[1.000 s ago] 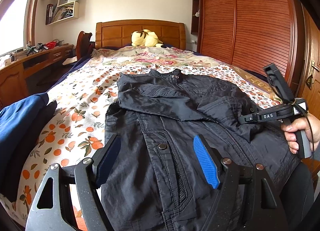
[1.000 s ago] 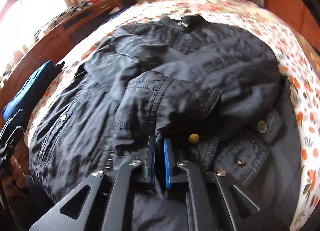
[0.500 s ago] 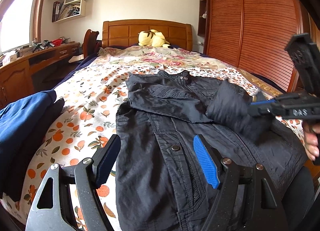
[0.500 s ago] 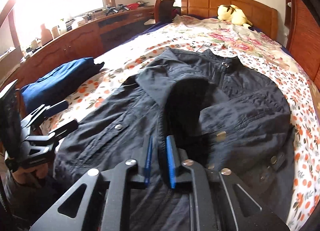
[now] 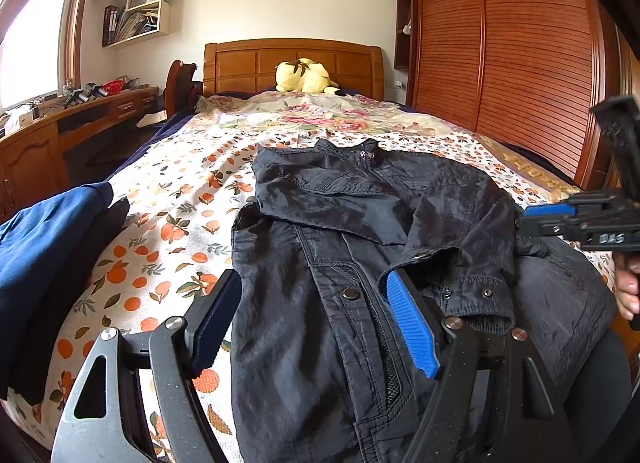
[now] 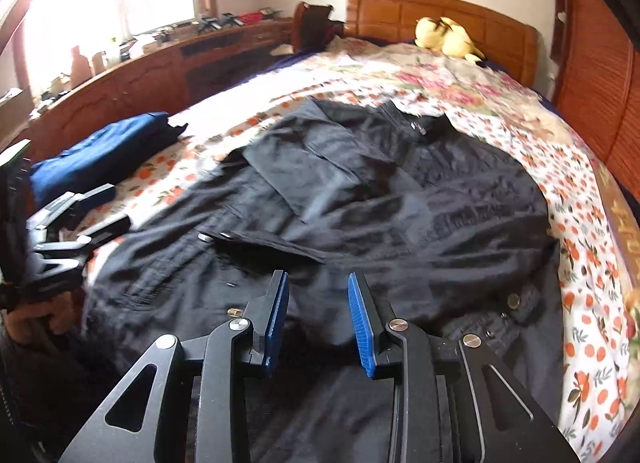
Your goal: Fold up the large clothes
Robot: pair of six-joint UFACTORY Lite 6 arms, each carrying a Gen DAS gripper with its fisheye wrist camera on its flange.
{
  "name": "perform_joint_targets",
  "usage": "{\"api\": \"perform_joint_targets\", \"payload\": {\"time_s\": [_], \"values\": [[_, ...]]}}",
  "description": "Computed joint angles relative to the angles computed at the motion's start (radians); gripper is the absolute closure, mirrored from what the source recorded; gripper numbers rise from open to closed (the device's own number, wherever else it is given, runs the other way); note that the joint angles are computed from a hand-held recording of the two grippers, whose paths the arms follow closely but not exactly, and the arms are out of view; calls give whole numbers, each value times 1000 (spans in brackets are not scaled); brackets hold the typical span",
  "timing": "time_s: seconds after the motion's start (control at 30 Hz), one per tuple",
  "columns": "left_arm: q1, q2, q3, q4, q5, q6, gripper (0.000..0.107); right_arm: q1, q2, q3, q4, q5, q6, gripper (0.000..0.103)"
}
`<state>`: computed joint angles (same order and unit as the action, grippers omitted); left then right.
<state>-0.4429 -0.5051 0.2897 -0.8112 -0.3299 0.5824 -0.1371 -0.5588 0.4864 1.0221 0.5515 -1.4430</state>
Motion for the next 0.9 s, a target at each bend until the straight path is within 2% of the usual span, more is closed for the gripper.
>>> {"api": "perform_joint_targets", "payload": {"time_s": [0.17, 0.27, 0.33, 0.47, 0.6, 0.63, 0.77, 0.9], "values": [[-25, 6, -4, -43, -13, 30, 31, 94, 226, 17, 170, -148, -168, 71], [-25, 17, -5, -35, -11, 22, 31, 193, 358, 58, 192, -200, -154, 73], [-28, 22, -4, -44, -15, 27, 31, 233, 383, 41, 334, -233, -289, 75], [-40, 25, -1, -106, -28, 76, 31, 191, 500, 96, 469, -142, -421, 83], [-53, 20, -4, -185, -37, 137, 31, 181, 554, 120, 526, -112, -505, 85], [-57, 19, -5, -207, -42, 152, 31, 180, 548, 119, 516, -115, -489, 84], [-81, 19, -1, -316, -63, 232, 31, 72, 410, 34, 408, -19, -477, 84], [-145, 14, -1, -483, -126, 349, 31, -60, 306, -28, 349, 98, -529, 84]]}}
